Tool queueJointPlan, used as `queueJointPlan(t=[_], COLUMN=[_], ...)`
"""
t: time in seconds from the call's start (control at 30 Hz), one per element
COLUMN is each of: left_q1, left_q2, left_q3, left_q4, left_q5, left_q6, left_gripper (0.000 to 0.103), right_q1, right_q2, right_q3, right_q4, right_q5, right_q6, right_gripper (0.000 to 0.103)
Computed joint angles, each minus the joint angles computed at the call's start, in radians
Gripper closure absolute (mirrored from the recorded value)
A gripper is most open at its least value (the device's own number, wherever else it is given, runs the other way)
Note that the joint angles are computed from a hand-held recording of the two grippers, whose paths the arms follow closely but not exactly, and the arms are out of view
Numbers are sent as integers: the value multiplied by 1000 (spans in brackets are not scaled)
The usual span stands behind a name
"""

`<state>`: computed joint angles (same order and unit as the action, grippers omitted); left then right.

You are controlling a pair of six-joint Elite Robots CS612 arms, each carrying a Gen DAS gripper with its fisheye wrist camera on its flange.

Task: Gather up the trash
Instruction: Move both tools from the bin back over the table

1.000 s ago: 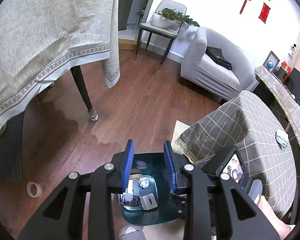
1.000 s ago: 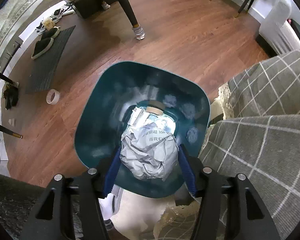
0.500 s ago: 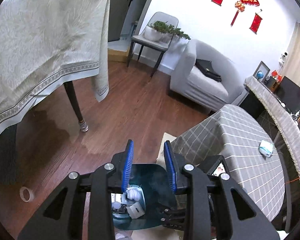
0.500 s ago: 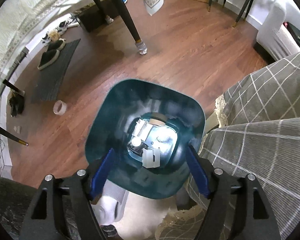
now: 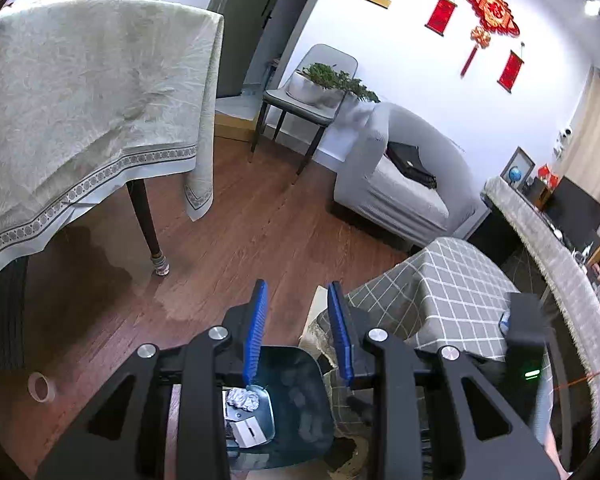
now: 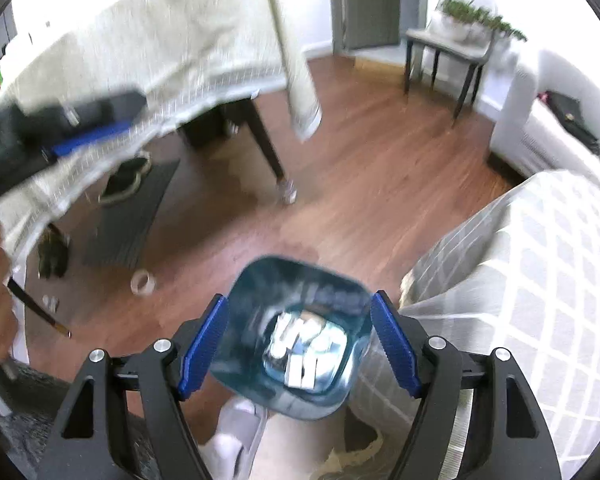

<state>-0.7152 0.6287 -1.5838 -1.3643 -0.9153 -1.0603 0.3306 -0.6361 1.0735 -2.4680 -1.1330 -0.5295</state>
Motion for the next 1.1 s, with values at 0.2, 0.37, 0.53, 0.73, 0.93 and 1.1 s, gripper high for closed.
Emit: queueJointPlan(t=[0.2, 0.37, 0.53, 0.73, 0.93, 1.1], left_q1=[-6, -11, -19, -33, -38, -46], left_q2=[-6, -21, -50, -85, -114, -151], left_q3=[9, 44, 109, 191, 274, 367], left_q4=[-34, -65, -105, -161, -245, -323], left_q5=[11, 4, -13, -10, -47, -77], left_q6=[16, 38, 86, 143, 184, 228], left_gripper=[65, 60, 55, 49, 47, 45], right_q1=[-28, -51, -72, -100, -127, -157], right_q2=[-36, -54, -65, -76, -87, -94], right_q3=[44, 74, 100, 125, 154, 175], right_q4=[-107, -182, -220, -256, -297, -330], right_q5=[85, 81, 57, 38, 6, -11], right_q6=[39, 79, 98, 128, 154, 191], right_gripper=[35, 38, 39, 39, 39, 39])
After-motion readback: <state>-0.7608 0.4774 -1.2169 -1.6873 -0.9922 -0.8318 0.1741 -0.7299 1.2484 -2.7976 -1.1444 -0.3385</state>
